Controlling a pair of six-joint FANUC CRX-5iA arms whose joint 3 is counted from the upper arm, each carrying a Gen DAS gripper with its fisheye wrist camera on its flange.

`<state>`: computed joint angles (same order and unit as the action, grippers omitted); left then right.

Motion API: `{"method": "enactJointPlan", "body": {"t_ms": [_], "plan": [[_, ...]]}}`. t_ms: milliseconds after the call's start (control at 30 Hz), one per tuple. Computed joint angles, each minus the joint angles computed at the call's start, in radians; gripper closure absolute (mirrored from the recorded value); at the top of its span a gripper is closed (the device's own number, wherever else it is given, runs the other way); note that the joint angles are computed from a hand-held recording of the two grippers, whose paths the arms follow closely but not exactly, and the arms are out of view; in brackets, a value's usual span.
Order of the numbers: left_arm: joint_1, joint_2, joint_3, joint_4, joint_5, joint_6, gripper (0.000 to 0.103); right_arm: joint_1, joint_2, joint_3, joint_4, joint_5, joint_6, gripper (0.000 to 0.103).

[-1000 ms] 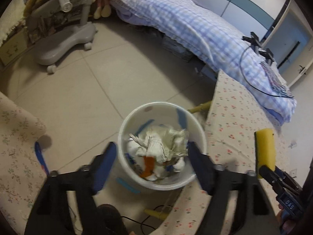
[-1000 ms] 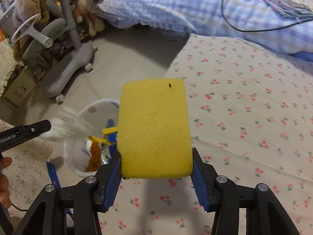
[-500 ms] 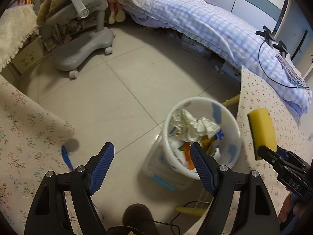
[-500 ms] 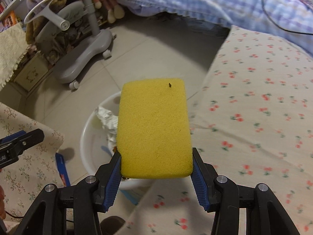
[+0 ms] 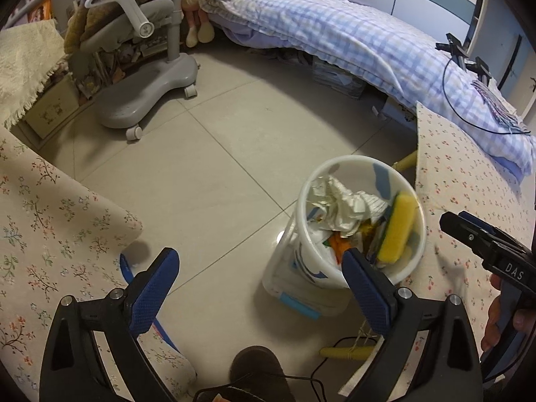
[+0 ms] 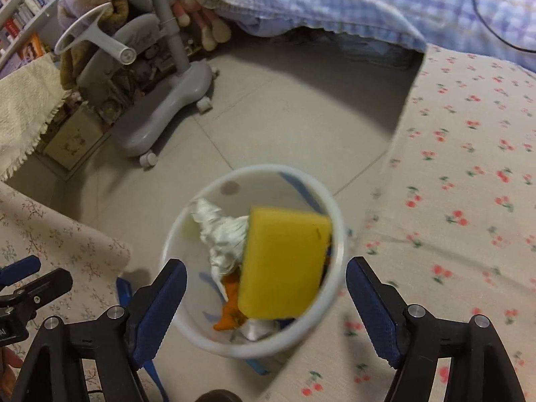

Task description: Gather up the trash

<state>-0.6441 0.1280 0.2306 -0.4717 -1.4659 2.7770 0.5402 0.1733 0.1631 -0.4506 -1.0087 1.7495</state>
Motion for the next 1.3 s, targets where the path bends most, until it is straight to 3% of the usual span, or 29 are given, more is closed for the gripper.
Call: {"method": "enactJointPlan", "body": {"t_ms": [367, 733, 967, 1067, 1300], "plan": [[-0.092, 0.093, 0.130, 0.018, 0.048, -0.027, 0.004, -0.108, -0.156, -0.105, 0.096, -0.026, -0.048, 0.021], [-0.248, 0.221, 0.361, -0.102, -0.043, -0.034, 0.004, -0.237, -0.313, -0.207, 0.165, -0.070, -0.009, 0.017], [-0.326, 0.312, 0.493, -0.173, -0.118, -0.046, 0.004, -0.239, -0.428, -0.360, 0.296, 0.039, -0.047, 0.016], [-0.345, 0.346, 0.534, -0.181, -0.142, -0.040, 0.004, -0.240, -0.472, -0.425, 0.357, 0.097, -0.107, 0.011], [-0.394, 0.415, 0.621, -0.239, -0.203, -0.049, 0.004, -0.287, -0.521, -0.510, 0.393, 0.182, -0.169, 0.010]]}}
